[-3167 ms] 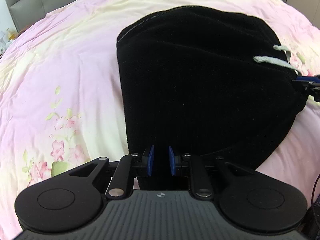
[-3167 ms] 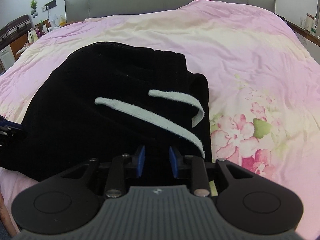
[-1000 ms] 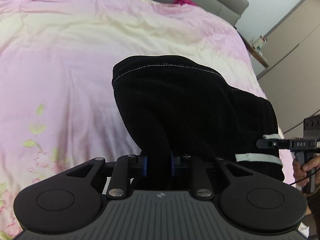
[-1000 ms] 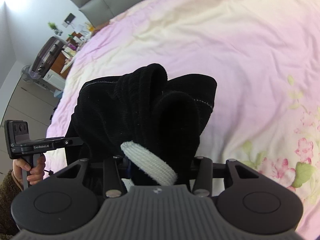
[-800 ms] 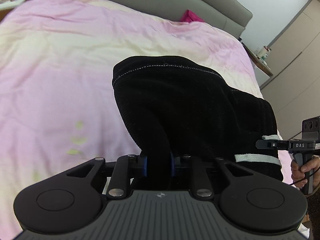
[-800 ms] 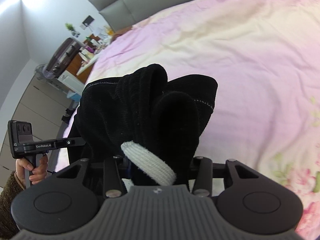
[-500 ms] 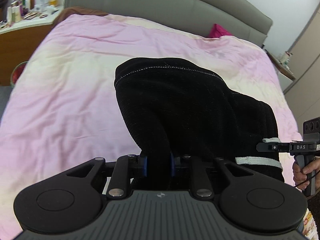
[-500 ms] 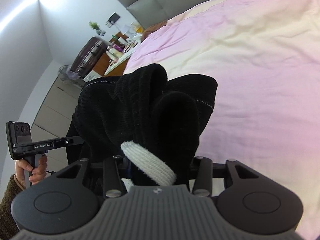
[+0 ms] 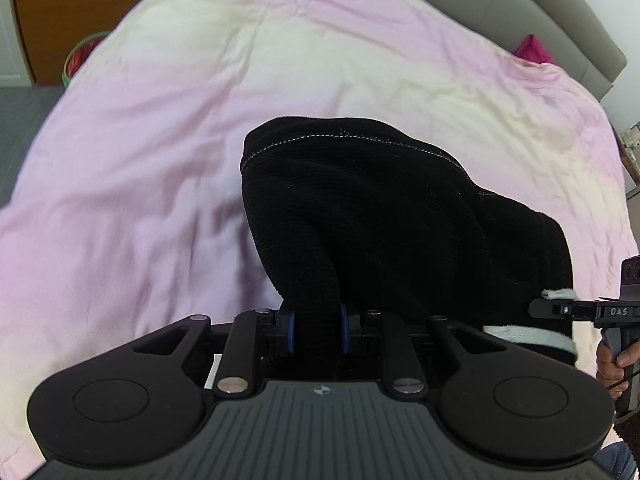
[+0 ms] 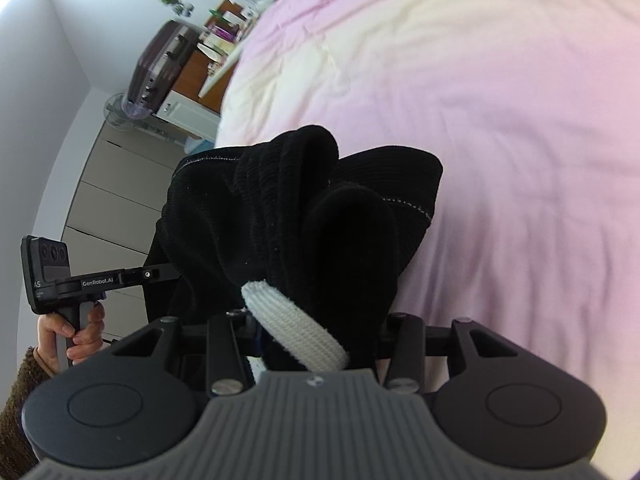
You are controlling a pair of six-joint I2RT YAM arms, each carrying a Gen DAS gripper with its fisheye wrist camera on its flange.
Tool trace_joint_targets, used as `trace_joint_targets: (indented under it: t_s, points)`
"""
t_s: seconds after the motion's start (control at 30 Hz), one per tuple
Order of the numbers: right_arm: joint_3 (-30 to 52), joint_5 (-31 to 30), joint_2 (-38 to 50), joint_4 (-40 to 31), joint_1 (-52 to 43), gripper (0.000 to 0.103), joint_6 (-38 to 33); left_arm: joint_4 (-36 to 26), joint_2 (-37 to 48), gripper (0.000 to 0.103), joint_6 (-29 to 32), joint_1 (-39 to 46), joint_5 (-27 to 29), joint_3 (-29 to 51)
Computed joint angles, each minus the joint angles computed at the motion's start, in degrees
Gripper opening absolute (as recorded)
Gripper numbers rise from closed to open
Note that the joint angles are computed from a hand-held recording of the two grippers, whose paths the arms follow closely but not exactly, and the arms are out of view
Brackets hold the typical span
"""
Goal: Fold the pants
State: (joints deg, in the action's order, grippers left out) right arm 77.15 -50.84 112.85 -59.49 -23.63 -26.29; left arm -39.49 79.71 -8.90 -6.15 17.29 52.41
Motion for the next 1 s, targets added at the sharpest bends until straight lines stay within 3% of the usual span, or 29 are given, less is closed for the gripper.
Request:
trace_joint_targets:
  t_s: [0.17,0.27,0.33,0.43,0.5,0.6,0.67,0.73,0.83,1.0]
  points:
    - [-1.31,1.3,5.6,8.04,1.15,0.042,6.02,6.32,4.94,0.024,3.84,3.86,2.53,-3.6]
    - [-2.25,1.58,7.67,12.56,1.93,0.045,10.34,7.15,4.43,0.025,3.21,4.19,2.85,-4.51]
    - [-4.03,1.54,6.43,13.92,2.23,0.05,11.09,5.87,2.27,0.037,3.2,4.26,2.03,-4.69]
    - [-3.01,3.99,4.38,11.95,3.15,0.064,9.16,3.54,-1.94,0.046,4.56,3.61,-1.05,-4.32]
    - [-1.96,7.06,2.11,9.25,2.0,0.065,4.86,1.12,-4.83,0.046,5.99,3.93,-1.77,-3.3]
    - [-4.09,11.94,-5.79,12.06,1.69,0.067,0.88,-0.12,-7.41,0.046,6.46,4.87,-0.36,-1.01]
    - [-4.41,11.69,-9.83,13.69,1.75,0.06,-0.03,2.14,-6.53,0.044,4.45,3.33,-0.67,0.63]
    - [-3.6,11.26,-11.79,15.33,3.89,0.034,1.32,5.81,-4.3,0.036,1.61,1.09,-0.92,1.42]
    - [-3.2,13.22,-11.77,18.9,8.79,0.014,3.52,11.98,1.13,0.027,-1.91,-3.71,-6.29,1.72]
    - [-7.32,21.88,-7.86,31.61,14.66,0.0,8.79,18.06,9.84,0.022,-4.61,-4.87,-10.85,1.23]
